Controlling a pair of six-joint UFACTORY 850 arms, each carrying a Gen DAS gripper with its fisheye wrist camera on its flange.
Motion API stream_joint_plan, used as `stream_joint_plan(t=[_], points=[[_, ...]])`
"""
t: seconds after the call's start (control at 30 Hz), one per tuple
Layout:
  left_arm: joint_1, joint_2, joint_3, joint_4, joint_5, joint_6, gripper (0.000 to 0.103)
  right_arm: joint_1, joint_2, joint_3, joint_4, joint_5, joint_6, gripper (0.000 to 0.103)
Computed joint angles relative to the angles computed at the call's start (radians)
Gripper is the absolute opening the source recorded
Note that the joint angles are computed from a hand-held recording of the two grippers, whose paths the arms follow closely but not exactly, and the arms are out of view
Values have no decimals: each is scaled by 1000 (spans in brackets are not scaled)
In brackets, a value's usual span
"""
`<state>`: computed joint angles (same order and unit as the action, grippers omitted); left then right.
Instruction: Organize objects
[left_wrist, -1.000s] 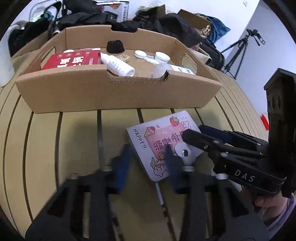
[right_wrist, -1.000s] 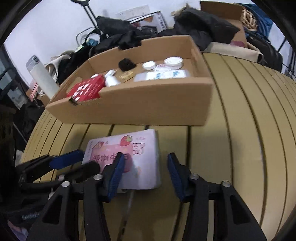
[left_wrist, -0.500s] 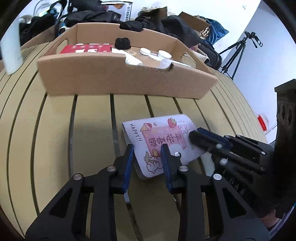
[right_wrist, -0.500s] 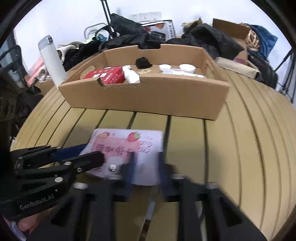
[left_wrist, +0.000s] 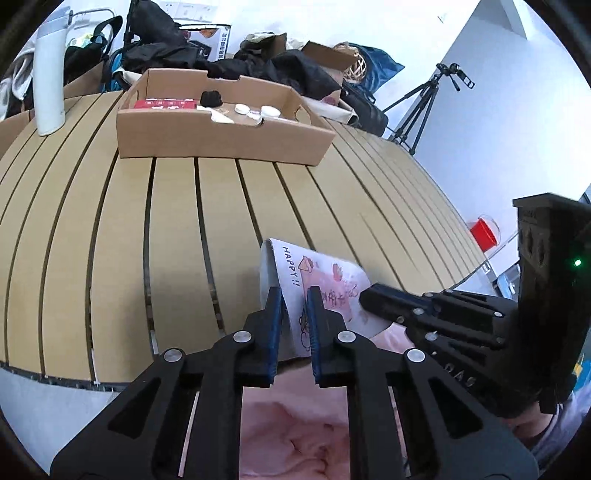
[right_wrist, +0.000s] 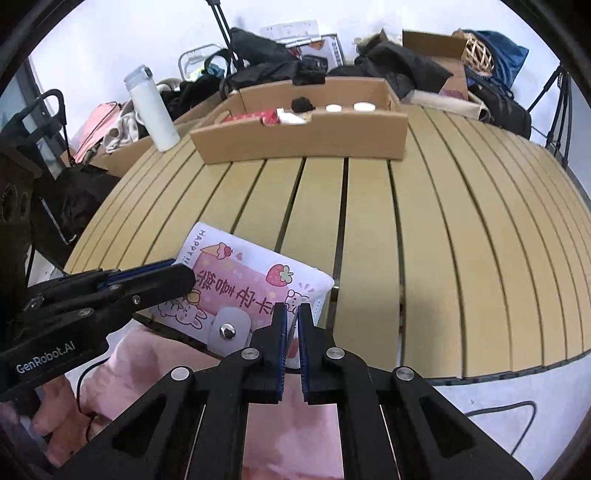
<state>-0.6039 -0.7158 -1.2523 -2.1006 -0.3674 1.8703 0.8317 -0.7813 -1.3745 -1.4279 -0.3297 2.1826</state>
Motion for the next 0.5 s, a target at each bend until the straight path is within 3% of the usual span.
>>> stream_joint_plan(t=[0.1, 0.27, 0.37, 0.5], points=[[9, 12, 2, 16, -17, -41, 10, 11, 35, 27, -110, -36, 119, 6], [36, 20, -39, 17, -80, -43, 9, 5, 67, 19, -156, -85, 110, 6], [67, -56, -212, 222, -126, -259, 9, -31, 79, -3, -200, -94, 115, 6], [80, -168, -475, 419, -126, -445, 8, -120, 61, -99, -213, -58, 39, 6]])
